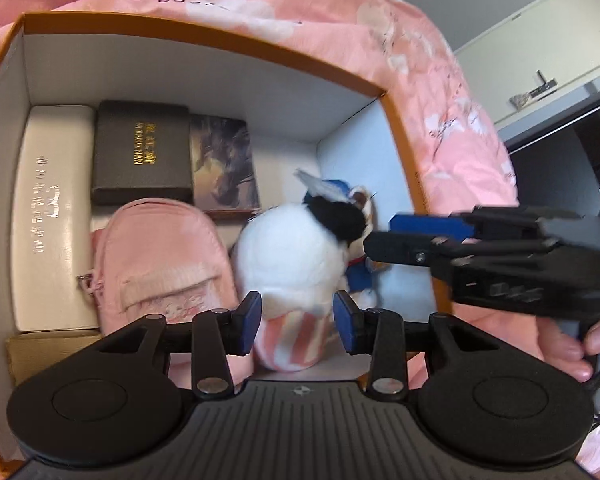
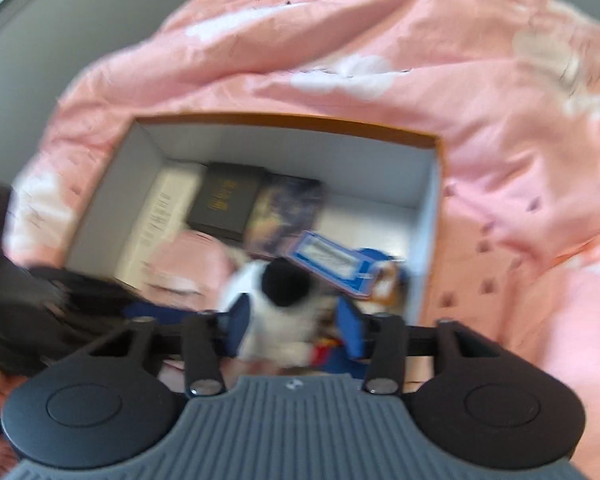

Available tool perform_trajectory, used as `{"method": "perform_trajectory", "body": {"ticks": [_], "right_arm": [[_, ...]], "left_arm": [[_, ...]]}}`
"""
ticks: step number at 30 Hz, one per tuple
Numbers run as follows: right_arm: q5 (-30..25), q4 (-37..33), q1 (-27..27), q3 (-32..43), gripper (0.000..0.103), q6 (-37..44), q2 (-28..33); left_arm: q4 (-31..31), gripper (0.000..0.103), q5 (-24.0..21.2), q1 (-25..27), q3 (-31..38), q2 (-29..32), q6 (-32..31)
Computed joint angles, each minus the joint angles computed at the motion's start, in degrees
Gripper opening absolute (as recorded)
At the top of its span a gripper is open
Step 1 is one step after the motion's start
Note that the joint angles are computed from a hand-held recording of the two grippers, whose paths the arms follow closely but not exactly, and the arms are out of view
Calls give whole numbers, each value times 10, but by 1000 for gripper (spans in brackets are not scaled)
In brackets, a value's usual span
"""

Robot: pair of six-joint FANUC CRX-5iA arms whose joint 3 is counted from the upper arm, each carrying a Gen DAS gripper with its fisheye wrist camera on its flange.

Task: Organize objects
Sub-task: 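Open both tools and withdraw them from the orange box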

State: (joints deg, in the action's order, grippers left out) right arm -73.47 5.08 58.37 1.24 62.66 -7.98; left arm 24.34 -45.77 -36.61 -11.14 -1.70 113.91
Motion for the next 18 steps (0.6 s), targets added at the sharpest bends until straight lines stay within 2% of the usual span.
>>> {"method": "perform_trajectory", "body": {"ticks": [3,6,9,11,14,18], "right_arm": [[-25,41,13,-11,18,18,9],[-32,72,31,-34,10,46,12],[-33,100,45,-58,6,61,12],[-34,88,41,-58,0,72,15],[-35,111,52,-69,0,66,20],[-24,105,50,-74,2,67,3]], "left_arm": [[-30,40,-6,-8,22,18,34],[-32,36,-18,-6,26,30,60],[-20,37,4,-7,6,27,73],[-35,38,-1,-12,20,36,89],[-55,40,-8,-19,38,47,103],[-90,37,-10,-29,49,36,109]]}}
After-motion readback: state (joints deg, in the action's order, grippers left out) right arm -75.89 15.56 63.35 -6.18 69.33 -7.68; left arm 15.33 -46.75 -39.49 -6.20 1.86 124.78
